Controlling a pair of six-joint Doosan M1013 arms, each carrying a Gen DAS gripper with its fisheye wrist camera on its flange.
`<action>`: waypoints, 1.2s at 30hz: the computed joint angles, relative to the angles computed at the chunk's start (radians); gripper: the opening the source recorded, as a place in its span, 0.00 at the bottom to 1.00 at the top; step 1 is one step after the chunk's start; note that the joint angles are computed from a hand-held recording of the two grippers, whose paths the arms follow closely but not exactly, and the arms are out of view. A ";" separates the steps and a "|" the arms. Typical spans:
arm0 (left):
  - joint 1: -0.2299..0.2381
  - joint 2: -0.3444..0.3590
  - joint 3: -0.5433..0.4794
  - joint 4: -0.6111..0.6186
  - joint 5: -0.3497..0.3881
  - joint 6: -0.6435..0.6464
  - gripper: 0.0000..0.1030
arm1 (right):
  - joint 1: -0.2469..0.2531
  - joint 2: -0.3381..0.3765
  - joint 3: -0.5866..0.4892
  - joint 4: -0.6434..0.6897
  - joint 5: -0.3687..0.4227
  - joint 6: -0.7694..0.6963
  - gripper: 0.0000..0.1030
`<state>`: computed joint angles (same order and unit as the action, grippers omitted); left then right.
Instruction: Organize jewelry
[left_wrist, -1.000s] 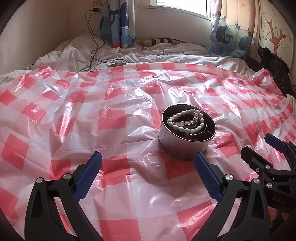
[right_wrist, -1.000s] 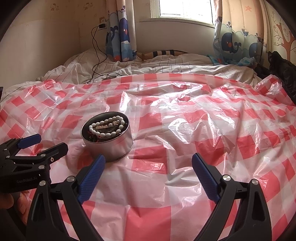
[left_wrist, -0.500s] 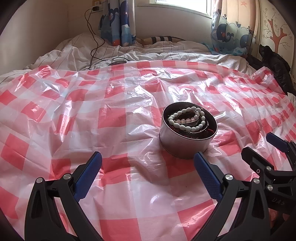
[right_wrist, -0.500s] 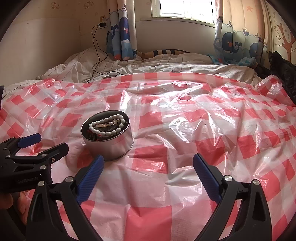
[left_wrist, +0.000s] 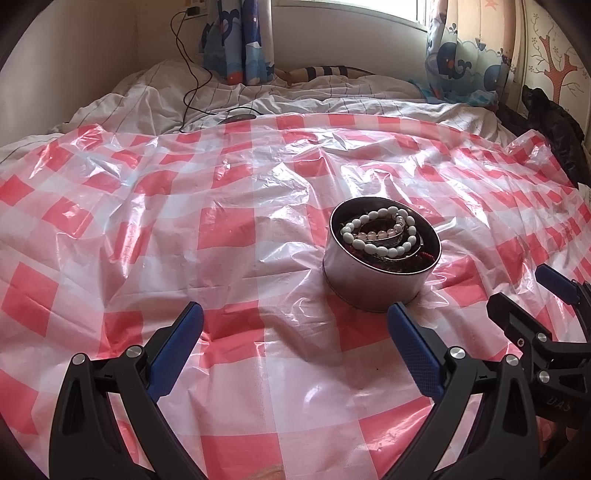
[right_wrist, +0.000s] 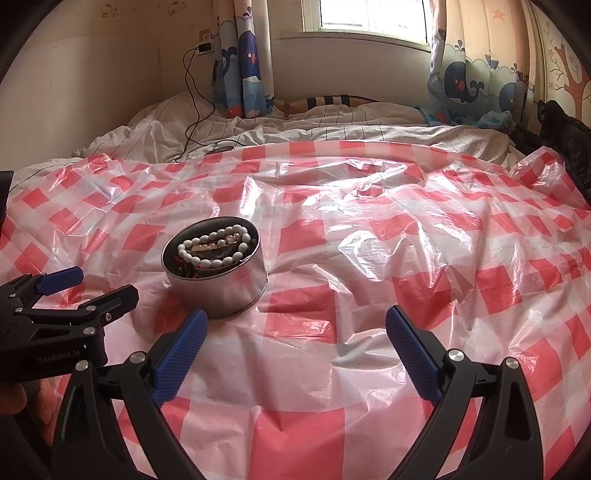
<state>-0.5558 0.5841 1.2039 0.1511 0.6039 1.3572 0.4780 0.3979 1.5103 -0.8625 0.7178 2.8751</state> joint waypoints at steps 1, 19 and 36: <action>0.000 -0.001 0.001 0.002 -0.003 -0.002 0.93 | 0.000 0.000 0.001 -0.001 0.000 0.001 0.90; -0.002 0.003 -0.008 0.053 0.019 -0.060 0.93 | -0.001 0.001 -0.001 0.007 0.000 -0.008 0.91; -0.004 0.013 -0.023 0.044 0.048 -0.049 0.93 | 0.000 0.004 -0.002 0.013 0.001 -0.013 0.91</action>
